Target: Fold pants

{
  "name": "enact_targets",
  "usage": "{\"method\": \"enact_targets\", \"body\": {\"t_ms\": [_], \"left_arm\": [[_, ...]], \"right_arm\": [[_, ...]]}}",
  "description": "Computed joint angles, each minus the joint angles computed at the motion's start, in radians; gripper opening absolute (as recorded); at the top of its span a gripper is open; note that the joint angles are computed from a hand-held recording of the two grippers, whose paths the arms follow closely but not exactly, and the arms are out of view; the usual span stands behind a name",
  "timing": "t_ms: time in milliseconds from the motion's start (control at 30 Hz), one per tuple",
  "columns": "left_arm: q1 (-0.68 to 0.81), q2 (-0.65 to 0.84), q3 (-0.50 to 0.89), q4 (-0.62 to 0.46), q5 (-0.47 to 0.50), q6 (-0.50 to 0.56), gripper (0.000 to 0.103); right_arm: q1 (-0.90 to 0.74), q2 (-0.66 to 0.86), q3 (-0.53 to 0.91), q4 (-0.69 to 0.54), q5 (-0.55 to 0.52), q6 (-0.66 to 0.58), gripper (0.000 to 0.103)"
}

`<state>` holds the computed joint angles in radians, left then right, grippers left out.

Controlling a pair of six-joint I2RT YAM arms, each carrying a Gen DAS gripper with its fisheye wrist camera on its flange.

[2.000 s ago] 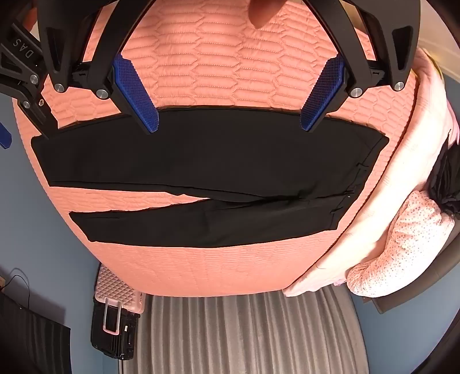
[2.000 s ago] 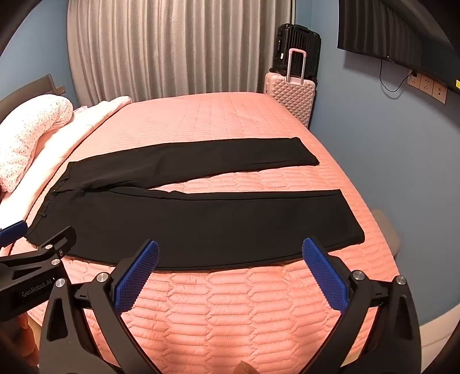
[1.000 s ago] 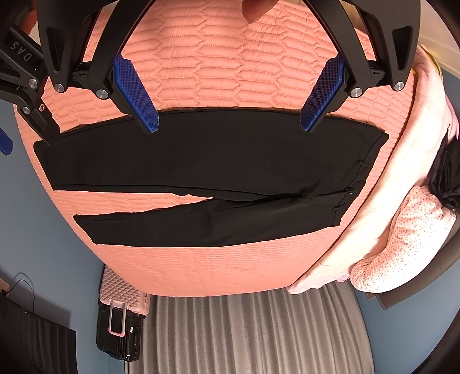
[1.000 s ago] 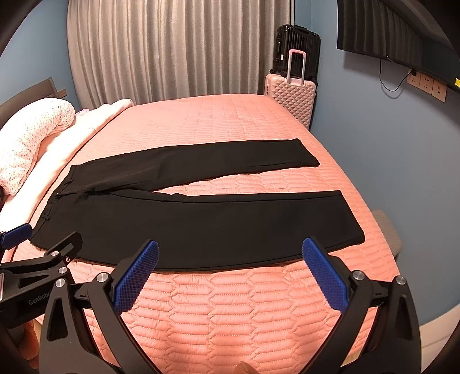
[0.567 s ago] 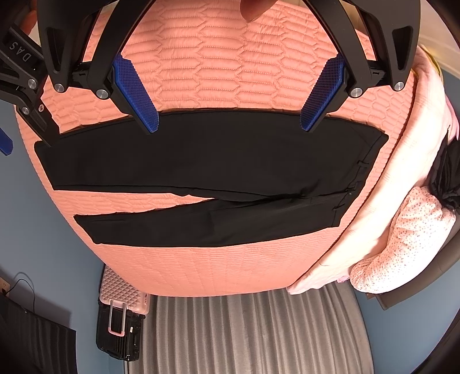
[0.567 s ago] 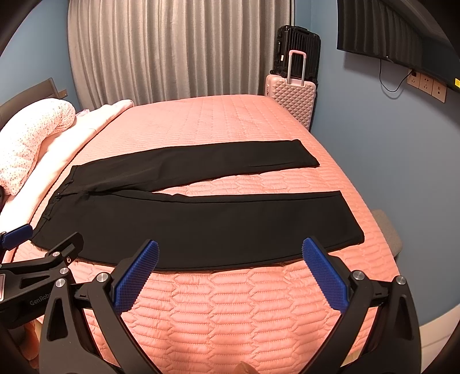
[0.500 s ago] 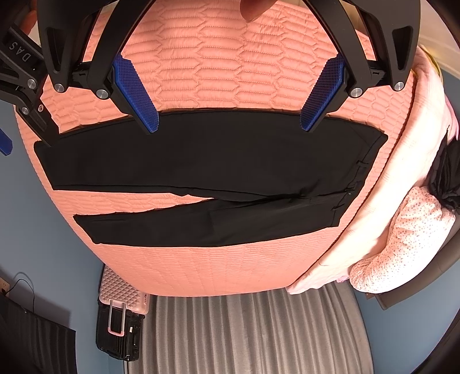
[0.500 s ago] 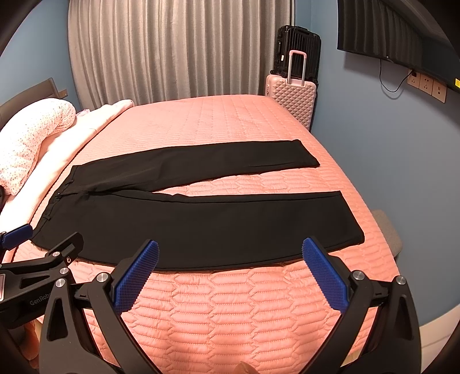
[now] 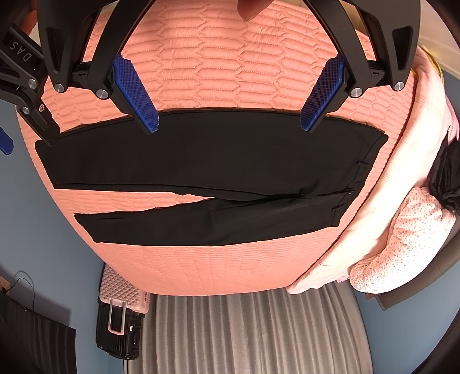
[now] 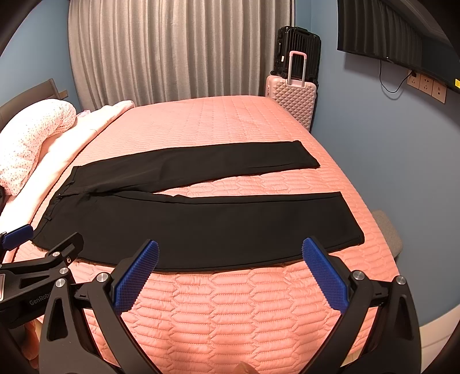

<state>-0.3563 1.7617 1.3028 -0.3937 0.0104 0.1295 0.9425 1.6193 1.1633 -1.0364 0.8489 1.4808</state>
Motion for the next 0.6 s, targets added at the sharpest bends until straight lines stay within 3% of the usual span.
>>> {"method": "enact_targets", "body": {"t_ms": [600], "left_arm": [[0.004, -0.002, 0.008, -0.012, 0.005, 0.002, 0.098]], "right_arm": [[-0.001, 0.005, 0.008, -0.004, 0.002, -0.002, 0.098]]}}
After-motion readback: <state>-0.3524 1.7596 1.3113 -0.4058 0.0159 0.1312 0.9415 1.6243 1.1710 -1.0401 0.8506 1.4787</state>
